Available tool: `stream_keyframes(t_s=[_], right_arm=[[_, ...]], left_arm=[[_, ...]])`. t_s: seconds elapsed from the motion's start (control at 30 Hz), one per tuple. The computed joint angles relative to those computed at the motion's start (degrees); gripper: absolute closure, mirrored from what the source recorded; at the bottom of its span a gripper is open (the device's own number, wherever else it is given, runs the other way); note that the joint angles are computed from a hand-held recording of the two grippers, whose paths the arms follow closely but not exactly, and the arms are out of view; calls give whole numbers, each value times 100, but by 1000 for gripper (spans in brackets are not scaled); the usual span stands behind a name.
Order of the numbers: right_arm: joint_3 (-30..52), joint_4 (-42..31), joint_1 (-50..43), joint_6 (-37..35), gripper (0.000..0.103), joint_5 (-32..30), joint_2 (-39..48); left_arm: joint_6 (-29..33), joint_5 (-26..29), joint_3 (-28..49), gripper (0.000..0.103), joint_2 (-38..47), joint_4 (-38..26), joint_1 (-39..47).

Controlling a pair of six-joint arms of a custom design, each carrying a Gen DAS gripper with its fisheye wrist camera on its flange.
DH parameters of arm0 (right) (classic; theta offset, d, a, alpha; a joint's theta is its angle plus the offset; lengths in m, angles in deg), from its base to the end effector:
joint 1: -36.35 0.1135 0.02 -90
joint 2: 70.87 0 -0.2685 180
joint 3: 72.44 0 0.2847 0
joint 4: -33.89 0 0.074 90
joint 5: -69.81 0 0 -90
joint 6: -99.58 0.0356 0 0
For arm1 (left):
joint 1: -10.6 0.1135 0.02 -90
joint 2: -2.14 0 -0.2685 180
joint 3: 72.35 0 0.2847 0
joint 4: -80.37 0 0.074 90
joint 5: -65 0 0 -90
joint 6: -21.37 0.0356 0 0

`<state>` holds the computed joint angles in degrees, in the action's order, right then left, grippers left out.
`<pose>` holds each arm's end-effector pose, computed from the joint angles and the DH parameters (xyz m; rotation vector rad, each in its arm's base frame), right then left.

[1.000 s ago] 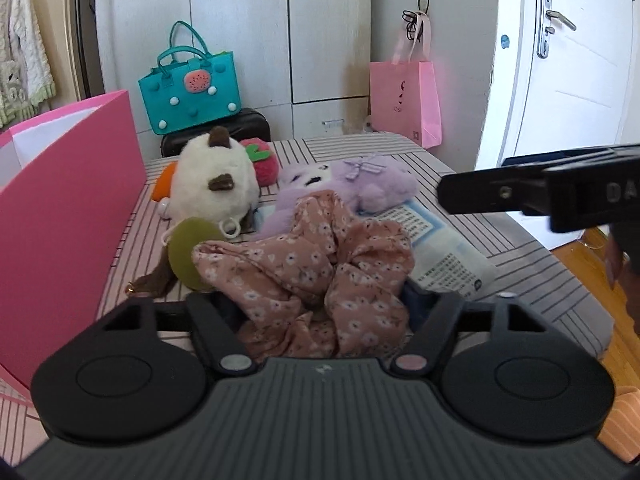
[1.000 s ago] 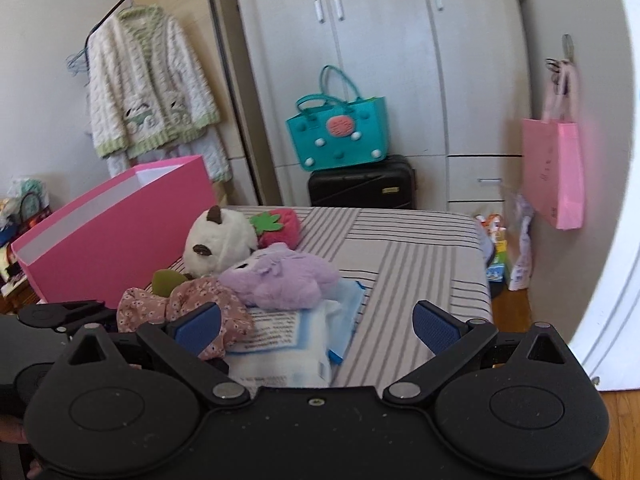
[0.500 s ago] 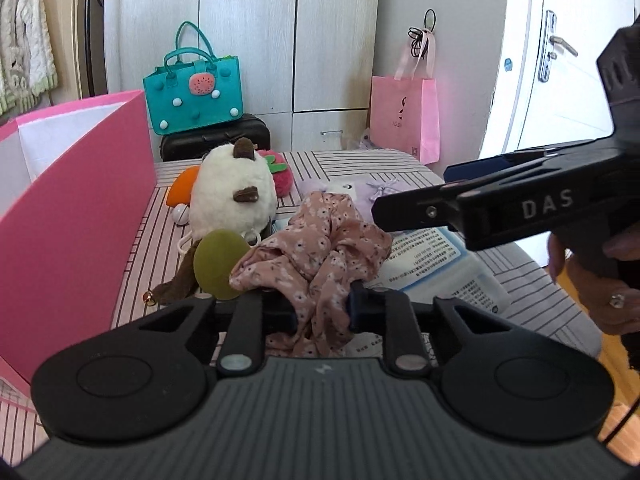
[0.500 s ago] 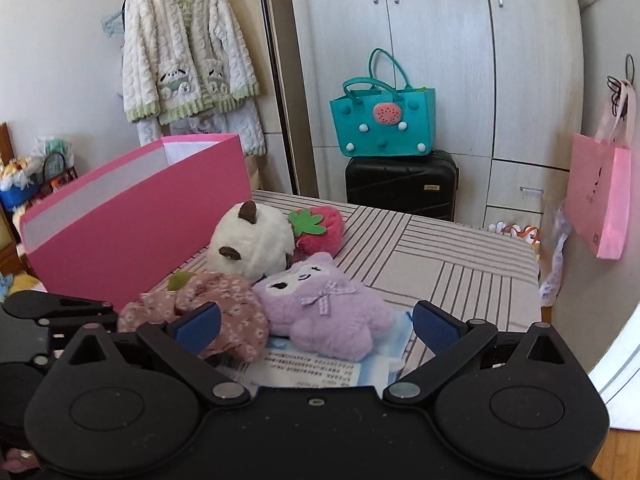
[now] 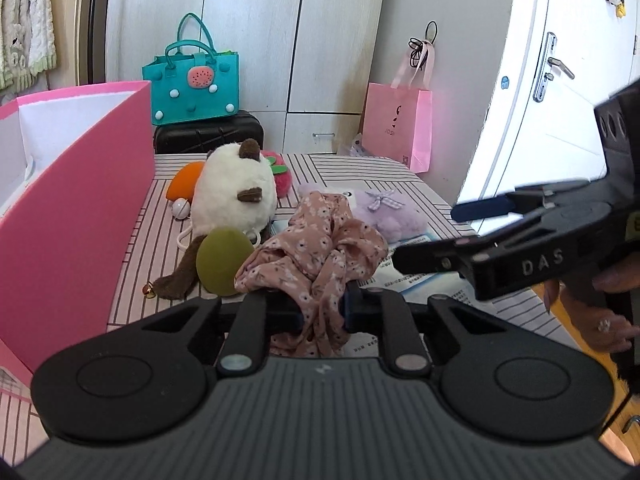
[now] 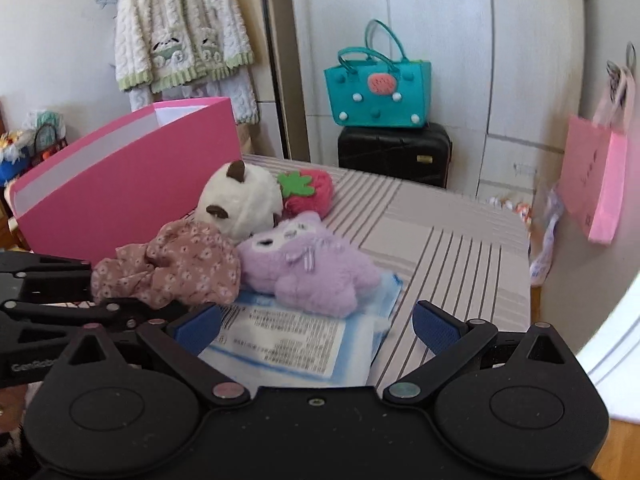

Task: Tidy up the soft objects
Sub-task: 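Lower the right gripper onto the purple plush bunny and close it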

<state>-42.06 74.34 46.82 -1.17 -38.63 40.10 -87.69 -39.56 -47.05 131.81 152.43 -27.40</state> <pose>0.2389 0.0556 0.0139 -0.5804 2.1776 0.3622 0.1729 -0.1237 -0.0136 0.2022 2.1216 -0.3206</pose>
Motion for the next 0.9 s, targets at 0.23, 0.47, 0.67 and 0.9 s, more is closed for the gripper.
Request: stream_keyframes(t_s=[0.23, 0.47, 0.67, 0.9], right_arm=[[1053, -1245, -10, -539, 0, -407, 177], [1385, -1121, -16, -430, 3, -534, 667], [1635, -1411, -17, -436, 14, -653, 773], [1476, -1157, 189, -627, 37, -271, 666]], left_arm=[[-73, -90, 9, 88, -311, -499, -42], [-18, -30, 39, 88, -354, -641, 11], [37, 77, 74, 88, -489, -879, 45], [60, 178, 92, 88, -691, -1201, 75]])
